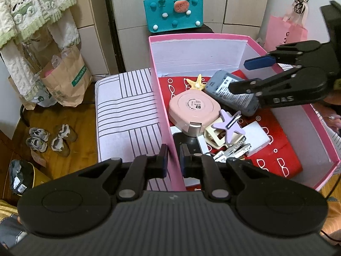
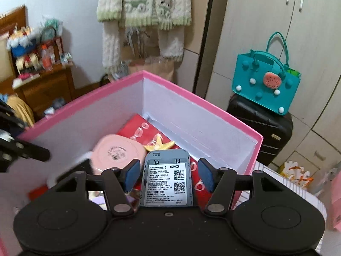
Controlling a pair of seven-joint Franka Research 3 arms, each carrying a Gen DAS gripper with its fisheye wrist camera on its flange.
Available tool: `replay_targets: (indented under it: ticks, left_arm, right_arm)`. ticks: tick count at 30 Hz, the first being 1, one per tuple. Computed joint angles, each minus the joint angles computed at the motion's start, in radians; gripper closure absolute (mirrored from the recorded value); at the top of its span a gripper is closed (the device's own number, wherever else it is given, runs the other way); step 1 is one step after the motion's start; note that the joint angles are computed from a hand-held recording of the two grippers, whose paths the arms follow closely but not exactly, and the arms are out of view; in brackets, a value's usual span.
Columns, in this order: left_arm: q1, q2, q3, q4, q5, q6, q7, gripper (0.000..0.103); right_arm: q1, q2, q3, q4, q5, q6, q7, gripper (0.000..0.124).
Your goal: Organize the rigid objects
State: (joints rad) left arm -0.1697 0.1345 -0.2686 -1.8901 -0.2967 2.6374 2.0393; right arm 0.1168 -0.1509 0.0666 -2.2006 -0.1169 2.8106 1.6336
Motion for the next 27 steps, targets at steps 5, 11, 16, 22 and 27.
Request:
replay_targets:
  ticks: [5,11,16,22,27]
  left_arm:
    - [-0.006,-0.029,0.002,-0.026,0.011,0.028,-0.008,0.093]
    - [-0.022,-0.085,0.015,-0.079,0.02,0.062,-0.028,0.093]
    - [-0.042,-0.139,0.031,-0.129,0.037,0.094,-0.065,0.093]
    - [-0.08,-0.226,0.052,-0.204,0.031,0.155,-0.087,0.092]
    - [-0.122,-0.281,0.062,-0.264,0.071,0.232,-0.161,0.089]
  right_arm:
    - [0.02,-0.077,-0.004,-0.052,0.09,0.015,-0.032,0.056]
    - [-0.006,-0.164,0.03,-0.113,0.104,0.014,-0.012,0.056]
    - [-0.011,-0.244,0.041,-0.162,0.126,-0.003,0.007,0.052]
    - [-0.074,-0.358,0.1,-0.234,0.089,-0.01,0.079,0.041]
    - [-0.197,-0.446,0.202,-0.268,0.017,-0.054,0.237,0.024]
